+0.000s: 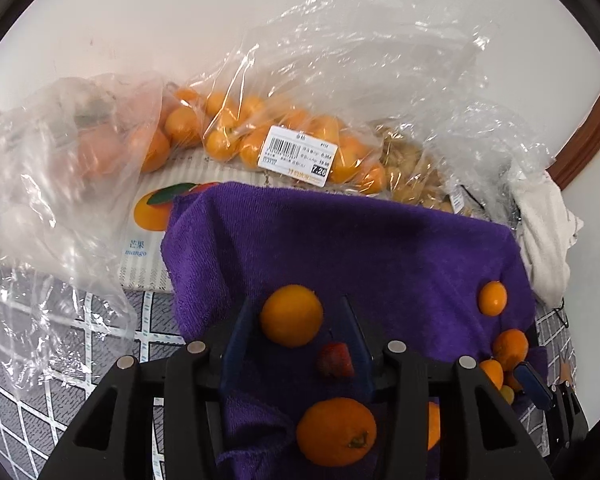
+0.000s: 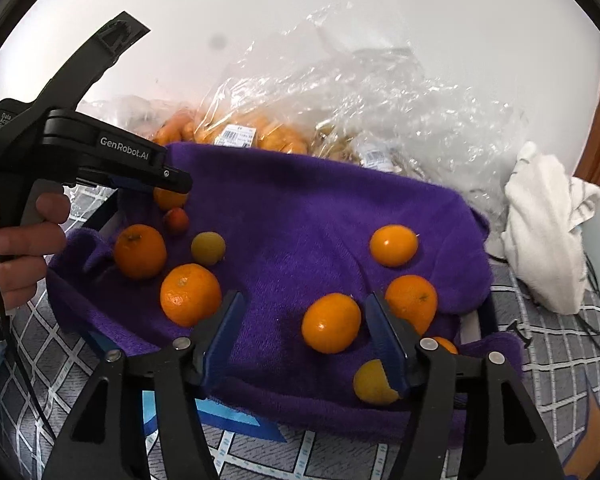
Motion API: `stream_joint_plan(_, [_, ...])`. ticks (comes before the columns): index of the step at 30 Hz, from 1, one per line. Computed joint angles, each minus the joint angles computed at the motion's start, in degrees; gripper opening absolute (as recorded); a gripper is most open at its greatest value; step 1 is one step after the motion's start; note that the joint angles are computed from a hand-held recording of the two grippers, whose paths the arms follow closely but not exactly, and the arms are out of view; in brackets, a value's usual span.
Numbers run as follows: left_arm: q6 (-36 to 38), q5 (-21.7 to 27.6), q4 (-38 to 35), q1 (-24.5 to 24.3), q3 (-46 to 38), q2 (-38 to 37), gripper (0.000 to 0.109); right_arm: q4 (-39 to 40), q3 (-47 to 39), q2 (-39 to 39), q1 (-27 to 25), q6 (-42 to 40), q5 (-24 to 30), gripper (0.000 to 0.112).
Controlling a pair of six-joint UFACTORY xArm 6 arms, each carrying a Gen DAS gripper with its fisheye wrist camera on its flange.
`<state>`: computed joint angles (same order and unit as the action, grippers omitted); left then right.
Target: Organize fruits
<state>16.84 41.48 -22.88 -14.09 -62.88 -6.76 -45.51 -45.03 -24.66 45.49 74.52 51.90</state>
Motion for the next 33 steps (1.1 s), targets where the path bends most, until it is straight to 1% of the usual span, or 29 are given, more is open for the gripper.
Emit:
stream_joint_plan(2, [0.27,0.12,-0.54,0.39,0.15,-0.83,0.043,0.79,-0.35,-0.52,0.25,0.72,0.85,0.063])
stream_joint_plan(7, [0.07,-0.44,1.47,0.20,1.45,-3.45,0.043,2.15,-2.90,-0.80,2.10,2.19,6.33,0.063])
stream_joint_plan(11, [-1.24,-1.54,5.99,-1.07,2.99,-6.83,0.043,4.31,-5.06,-2.64,3.96,3.32,11.14,0.063])
stream_joint_plan(14, [-2.16,-0.87,7.56,-1.52,4.51,-10.60,0.043,4.61,-6.90,-5.35,6.78,4.37,16.69,0.063])
stream_joint_plan(16, [-2.05,0.54,6.54,-1.48,5.92,-13.98,0.043,3.90,-8.21,-6.54,9.46,5.59,20.87,0.063])
stream_joint_plan(21, [-0.60,3.50,4.02,-0.31,12.99,-26.72,0.044,4.28,-9.95,-10.21,16.01,10.63,29.79,0.063])
stream_joint_plan(25, [-1.04,6.11,4.64,0.04,17.55,-35.99,0.054,5.12,-11.65,-12.79,21.64,14.69,36.59,0.061])
stream_joint_plan(27, [-1.93,7.98,5.42,0.02,19.81,-41.64,0.058,4.01,-13.10,-13.63,26.29,18.21,42.18,0.062])
stream_joint_plan(28, [-2.77,9.05,6.12,-0.06,20.89,-44.83,0.062,3.22,-13.98,-13.87,29.09,20.13,45.27,0.066])
stream_joint_plan(29, [-3.17,9.52,6.61,-0.21,21.60,-46.83,0.065,2.84,-14.43,-13.92,30.53,21.07,46.82,0.074])
stream_joint_plan(30, [-3.87,10.36,7.70,-0.70,22.25,-49.38,0.067,1.63,-15.45,-13.93,34.19,22.97,50.34,0.079])
stream_joint_plan(31, [-4.47,10.73,8.71,-1.20,22.74,-50.95,0.067,0.89,-15.96,-13.96,36.13,23.80,52.18,0.087])
stream_joint_plan(32, [-5.98,11.41,10.79,-2.20,23.25,-53.27,0.067,-0.06,-16.77,-13.79,39.06,25.32,54.93,0.092])
stream_joint_plan(33, [-7.23,11.61,12.45,-3.02,23.73,-55.06,0.068,-0.84,-17.89,-13.47,42.55,27.26,58.18,0.093])
